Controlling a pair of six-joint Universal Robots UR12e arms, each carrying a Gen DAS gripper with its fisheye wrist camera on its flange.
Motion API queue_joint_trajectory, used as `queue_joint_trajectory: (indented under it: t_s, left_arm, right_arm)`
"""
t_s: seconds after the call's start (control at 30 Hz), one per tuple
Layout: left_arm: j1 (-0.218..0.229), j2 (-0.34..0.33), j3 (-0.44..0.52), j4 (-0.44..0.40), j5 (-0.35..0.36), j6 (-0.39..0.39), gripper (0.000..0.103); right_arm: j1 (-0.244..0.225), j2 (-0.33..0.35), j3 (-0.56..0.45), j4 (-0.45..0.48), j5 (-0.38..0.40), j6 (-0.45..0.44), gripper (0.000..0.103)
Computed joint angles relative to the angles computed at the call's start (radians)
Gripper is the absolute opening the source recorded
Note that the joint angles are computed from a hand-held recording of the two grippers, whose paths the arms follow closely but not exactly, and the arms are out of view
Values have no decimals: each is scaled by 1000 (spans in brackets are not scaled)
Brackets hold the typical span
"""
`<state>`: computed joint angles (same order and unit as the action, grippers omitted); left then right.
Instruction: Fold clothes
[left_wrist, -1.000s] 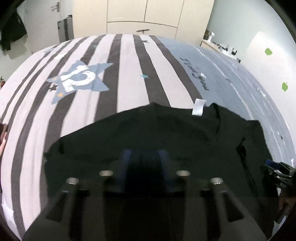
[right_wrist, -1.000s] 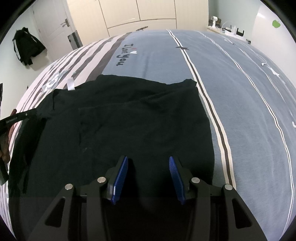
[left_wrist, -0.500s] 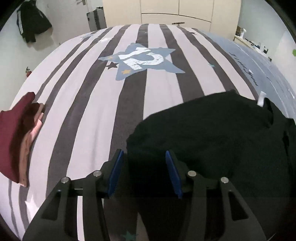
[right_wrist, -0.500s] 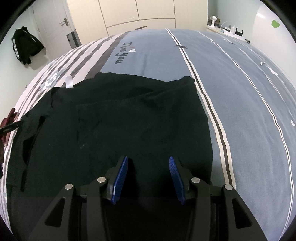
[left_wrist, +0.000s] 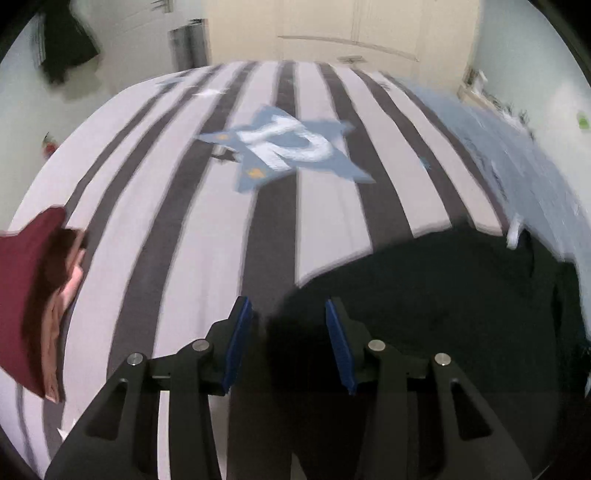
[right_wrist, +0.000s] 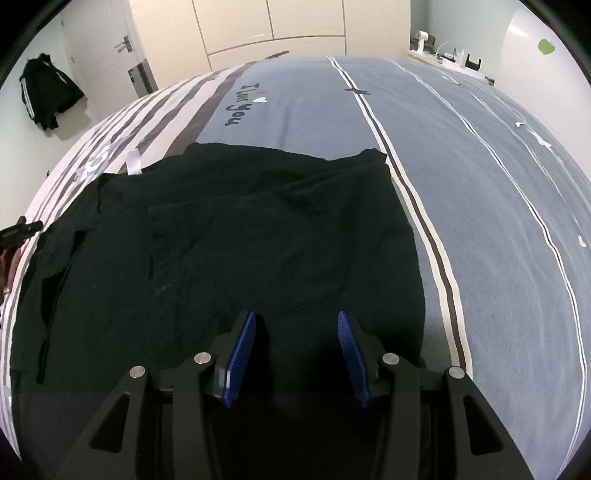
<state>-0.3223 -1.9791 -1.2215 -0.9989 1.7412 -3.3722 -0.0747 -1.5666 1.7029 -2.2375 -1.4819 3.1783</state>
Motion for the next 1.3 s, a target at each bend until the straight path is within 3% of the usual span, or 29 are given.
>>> queue_joint_trajectory:
  t_s: [0.07, 0.23, 0.3, 0.53, 0.7, 0.83, 0.93, 1.17, 1.3]
  left_arm:
    - [-7, -17, 15, -43, 33, 18, 40]
    - [1, 16, -32, 75, 43, -127, 41]
    - [2, 60, -77, 98, -13, -142, 41]
    - [-51, 248, -269, 60, -85, -63, 41]
    - [-95, 346, -381, 16, -96, -118, 41]
    - [-133, 351, -400, -11, -33, -140, 41]
    - [-135, 335, -396, 9, -2, -149, 41]
    - [-132, 328, -384, -39, 125, -222, 43]
    - [-130, 340, -393, -28, 103, -227, 44]
  right_arm:
    - [1, 0, 2, -1, -2, -2, 43]
    - [2, -1, 2, 4, -6, -11, 43]
    - [2, -2, 2, 5, -6, -11, 43]
    - [9, -35, 26, -7, -2, 12, 43]
    - [7, -96, 76, 13, 4, 7, 43]
    - [3, -144, 118, 42, -11, -23, 43]
    - [-1, -171, 138, 55, -29, -34, 43]
    - [-19, -215, 168, 69, -84, -45, 43]
    - [-39, -221, 177, 64, -95, -51, 43]
